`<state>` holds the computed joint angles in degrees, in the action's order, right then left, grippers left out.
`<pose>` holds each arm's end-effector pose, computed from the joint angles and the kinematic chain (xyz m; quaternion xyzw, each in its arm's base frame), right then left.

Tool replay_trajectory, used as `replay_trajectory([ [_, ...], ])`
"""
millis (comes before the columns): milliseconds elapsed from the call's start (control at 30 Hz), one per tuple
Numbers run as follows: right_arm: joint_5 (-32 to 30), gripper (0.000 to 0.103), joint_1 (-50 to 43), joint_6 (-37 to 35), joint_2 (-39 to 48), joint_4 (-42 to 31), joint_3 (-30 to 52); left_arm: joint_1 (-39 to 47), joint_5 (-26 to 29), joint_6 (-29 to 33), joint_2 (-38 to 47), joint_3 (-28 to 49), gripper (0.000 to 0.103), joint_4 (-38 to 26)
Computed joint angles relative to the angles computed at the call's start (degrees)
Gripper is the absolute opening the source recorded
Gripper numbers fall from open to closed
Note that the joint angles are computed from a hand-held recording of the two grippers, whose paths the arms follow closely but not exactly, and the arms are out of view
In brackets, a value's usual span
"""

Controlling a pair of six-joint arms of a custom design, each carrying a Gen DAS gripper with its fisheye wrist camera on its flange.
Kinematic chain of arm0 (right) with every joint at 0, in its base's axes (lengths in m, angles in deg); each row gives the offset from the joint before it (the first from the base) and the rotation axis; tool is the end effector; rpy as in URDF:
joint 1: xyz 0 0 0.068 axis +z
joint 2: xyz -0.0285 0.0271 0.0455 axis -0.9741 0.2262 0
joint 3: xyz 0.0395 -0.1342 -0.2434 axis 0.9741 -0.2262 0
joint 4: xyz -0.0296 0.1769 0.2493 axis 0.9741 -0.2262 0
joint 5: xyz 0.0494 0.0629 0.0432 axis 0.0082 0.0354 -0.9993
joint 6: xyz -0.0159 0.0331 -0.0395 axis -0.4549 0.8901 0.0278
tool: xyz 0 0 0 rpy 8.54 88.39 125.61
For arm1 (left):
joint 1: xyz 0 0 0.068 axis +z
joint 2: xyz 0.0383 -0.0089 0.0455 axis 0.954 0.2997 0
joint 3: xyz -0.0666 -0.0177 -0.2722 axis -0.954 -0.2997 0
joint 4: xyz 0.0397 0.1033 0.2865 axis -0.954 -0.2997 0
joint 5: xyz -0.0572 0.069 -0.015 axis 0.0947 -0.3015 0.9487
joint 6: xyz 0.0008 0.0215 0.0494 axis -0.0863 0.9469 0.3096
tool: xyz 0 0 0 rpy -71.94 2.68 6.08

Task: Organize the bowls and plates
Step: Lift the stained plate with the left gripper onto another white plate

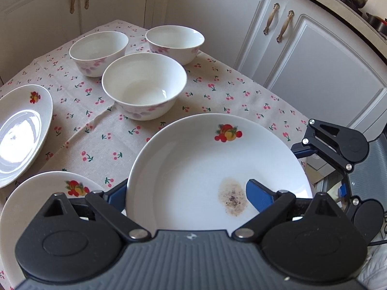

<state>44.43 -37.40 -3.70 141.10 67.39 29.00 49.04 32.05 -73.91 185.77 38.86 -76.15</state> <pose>0.1645 0.1323 0.0580 -0.3112 0.8607 0.0961 0.3913 0.2982 -0.1433 0.0970 0.3564 0.8858 -0.1893 0.2290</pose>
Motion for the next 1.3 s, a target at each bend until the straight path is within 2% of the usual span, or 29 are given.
replay_trajectory([
  [300, -0.70, 0.103, 1.41, -3.10, 2.99, -3.74, 6.98, 6.36, 1.99, 1.33, -5.20, -3.06, 0.097, -0.44],
  [600, -2.66, 0.103, 3.41, -5.46, 11.23, -4.60, 16.24, 15.06, 4.23, 4.11, -8.89, -5.61, 0.097, -1.34],
  [900, -5.97, 0.103, 3.28, -7.60, 19.99, -6.61, 25.62, 21.57, 5.79, 5.90, -7.32, -5.73, 0.097, -1.58],
  [1300, -6.15, 0.103, 4.03, -7.48, 24.24, -9.34, 30.56, 24.78, 7.29, 7.42, -2.35, -3.48, 0.097, -1.00],
])
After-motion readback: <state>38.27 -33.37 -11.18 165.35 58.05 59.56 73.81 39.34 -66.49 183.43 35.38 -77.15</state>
